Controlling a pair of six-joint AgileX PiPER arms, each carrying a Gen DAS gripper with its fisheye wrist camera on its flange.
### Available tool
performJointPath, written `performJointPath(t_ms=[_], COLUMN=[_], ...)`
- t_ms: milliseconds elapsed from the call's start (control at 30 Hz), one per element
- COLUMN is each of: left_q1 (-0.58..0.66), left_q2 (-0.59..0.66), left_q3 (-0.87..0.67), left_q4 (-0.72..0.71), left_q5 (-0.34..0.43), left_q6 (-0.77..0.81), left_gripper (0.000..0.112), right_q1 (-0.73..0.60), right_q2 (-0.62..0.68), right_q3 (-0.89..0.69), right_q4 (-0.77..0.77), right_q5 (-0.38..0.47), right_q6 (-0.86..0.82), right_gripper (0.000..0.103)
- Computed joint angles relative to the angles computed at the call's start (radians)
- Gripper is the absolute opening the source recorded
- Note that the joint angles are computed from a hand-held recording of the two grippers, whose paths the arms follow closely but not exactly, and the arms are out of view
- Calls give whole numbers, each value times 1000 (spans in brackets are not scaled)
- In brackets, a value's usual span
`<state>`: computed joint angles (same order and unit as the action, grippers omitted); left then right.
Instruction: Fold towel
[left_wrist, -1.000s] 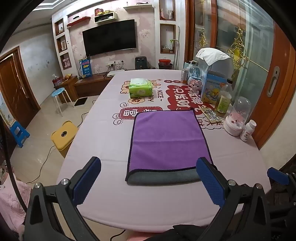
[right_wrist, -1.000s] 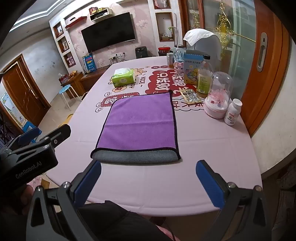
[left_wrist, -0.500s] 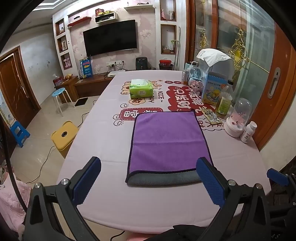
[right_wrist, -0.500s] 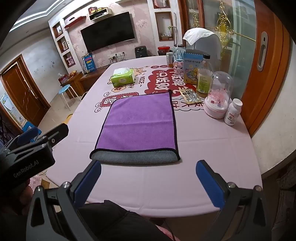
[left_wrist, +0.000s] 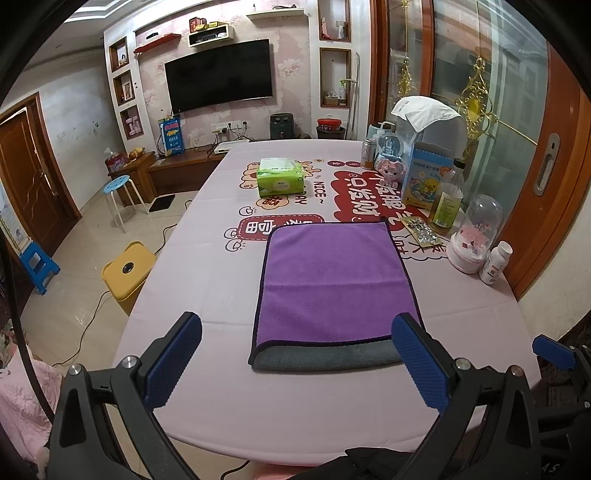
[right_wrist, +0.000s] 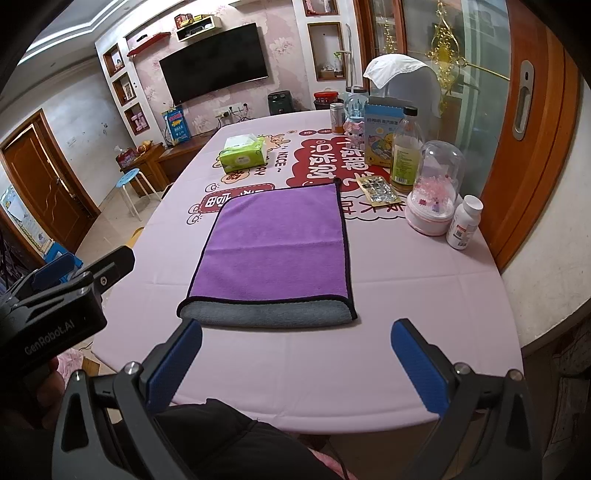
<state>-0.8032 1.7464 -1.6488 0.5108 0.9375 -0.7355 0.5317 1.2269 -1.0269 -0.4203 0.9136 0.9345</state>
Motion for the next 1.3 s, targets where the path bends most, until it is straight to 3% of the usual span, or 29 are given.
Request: performJointPath(t_ms=[433,800,1133,1300], left_q1=[-17,-8,49,87], left_q2=[-1,15,75,156], left_q3=[2,-10,-54,-127], left_q4=[25,-8,-99,-162], left_q5=[7,41,57,80], left_q6=[-38,-24,104,190], left_gripper=[102,102,102,102], right_q1=[3,-63,-114,-192], right_q2=[-32,-47,-30,-6], right_q3=[3,31,43,72], right_q4=[0,50,14,64], right_q5=[14,-56,-92,-167], right_q6=[-9,-100,-152,-258], right_gripper=[102,102,102,102])
